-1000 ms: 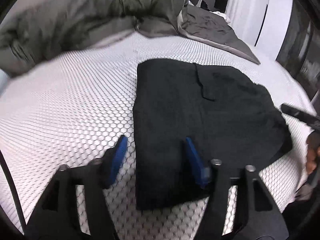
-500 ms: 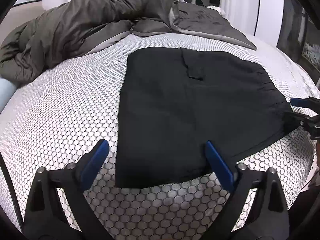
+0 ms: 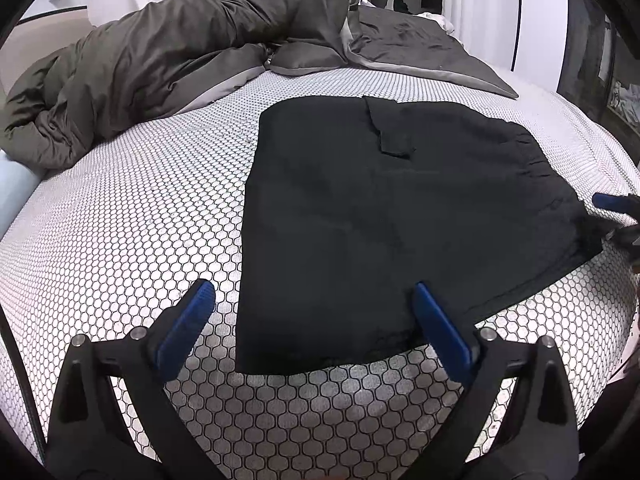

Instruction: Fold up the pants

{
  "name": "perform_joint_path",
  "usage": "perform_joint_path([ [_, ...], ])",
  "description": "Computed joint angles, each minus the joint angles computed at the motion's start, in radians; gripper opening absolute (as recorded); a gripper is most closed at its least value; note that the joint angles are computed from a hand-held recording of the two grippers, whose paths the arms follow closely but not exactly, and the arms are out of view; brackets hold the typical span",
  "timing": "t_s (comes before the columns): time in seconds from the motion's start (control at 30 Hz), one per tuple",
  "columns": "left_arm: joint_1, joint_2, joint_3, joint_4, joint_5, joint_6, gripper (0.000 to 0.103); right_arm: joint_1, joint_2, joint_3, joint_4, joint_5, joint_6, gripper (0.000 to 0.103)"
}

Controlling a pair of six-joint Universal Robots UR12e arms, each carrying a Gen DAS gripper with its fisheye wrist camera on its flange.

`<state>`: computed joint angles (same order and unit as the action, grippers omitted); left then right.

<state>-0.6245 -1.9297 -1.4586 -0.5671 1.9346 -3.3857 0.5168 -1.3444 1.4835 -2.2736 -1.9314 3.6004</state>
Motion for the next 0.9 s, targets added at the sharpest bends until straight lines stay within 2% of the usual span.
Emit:
perform_joint_path([
  [0.07,0.001,0.000,0.000,0.000,0.000,-0.003,0.098,0.010,0.004,-0.006,0.037,-0.076,0.004,0.101],
  [0.13,-0.001,0.004,-0.003,0.008,0.007,-0.002,0.098,0.011,-0.008,0.001,0.061,-0.111,0.024,0.101],
  [0.2,-0.006,0.010,-0.010,0.030,0.032,0.003,0.098,0.006,-0.035,0.038,-0.005,-0.090,0.024,0.101],
  [0.3,-0.018,0.027,-0.037,0.112,0.062,0.018,0.098,0.009,-0.074,0.094,-0.153,-0.043,-0.009,0.101],
  [0.4,-0.030,0.048,-0.077,0.229,0.070,0.033,0.102,0.028,-0.092,0.125,-0.272,-0.032,-0.064,0.103],
  [0.53,-0.045,0.070,-0.117,0.315,0.061,0.020,0.102,0.050,-0.110,0.159,-0.396,-0.005,-0.100,0.103],
  [0.7,-0.062,0.080,-0.150,0.407,0.072,0.027,0.102,0.077,-0.092,0.157,-0.469,0.013,-0.148,0.103],
  [0.8,-0.061,0.081,-0.148,0.409,0.063,0.025,0.102,0.097,-0.074,0.149,-0.491,-0.026,-0.177,0.103],
  [0.9,-0.059,0.080,-0.145,0.393,0.063,0.023,0.102,0.101,-0.064,0.139,-0.488,-0.015,-0.169,0.103],
])
